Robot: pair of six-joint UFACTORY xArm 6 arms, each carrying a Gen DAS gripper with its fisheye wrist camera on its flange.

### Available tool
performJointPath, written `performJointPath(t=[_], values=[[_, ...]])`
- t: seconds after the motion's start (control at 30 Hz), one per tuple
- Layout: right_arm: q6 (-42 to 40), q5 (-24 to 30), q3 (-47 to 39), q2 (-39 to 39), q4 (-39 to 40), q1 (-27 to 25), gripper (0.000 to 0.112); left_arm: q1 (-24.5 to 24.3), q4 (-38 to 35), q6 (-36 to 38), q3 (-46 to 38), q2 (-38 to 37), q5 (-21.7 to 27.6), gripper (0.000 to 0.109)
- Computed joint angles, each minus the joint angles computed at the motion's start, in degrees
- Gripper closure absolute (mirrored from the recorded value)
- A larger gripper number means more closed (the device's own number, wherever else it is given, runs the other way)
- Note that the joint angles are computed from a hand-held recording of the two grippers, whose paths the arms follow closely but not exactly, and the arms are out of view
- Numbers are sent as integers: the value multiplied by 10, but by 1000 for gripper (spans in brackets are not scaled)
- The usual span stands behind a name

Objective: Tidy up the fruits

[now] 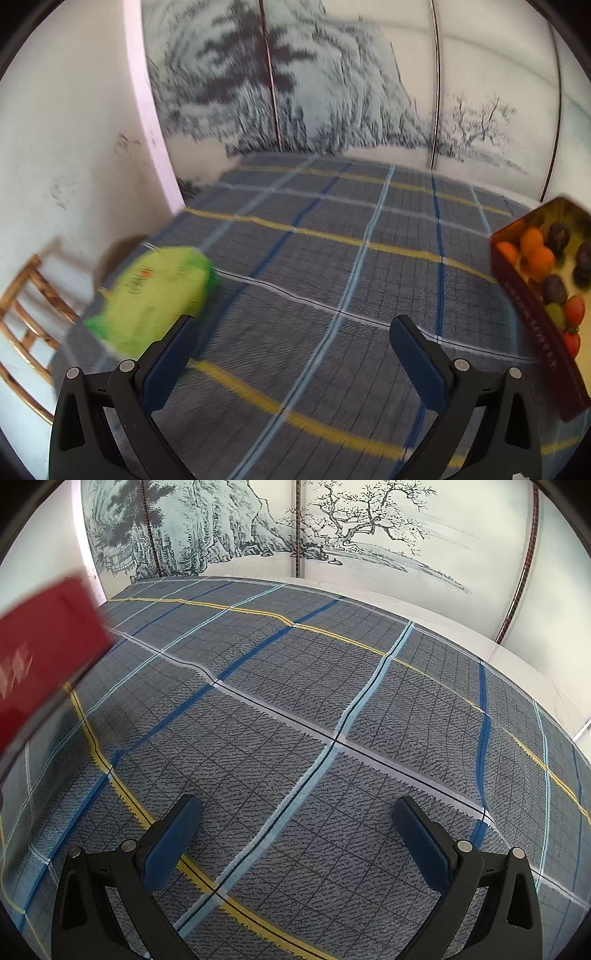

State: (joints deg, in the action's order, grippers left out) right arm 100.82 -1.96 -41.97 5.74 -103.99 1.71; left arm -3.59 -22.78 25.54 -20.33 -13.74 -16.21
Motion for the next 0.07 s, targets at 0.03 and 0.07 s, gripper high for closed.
performJointPath(t=[0.03,0.07], values=[[0,0,0,0,0,0,9,-8,-17,10,-11,19,-3,6],[1,1,0,0,1,2,9,-17,-41,28,-26,42,-11,6]])
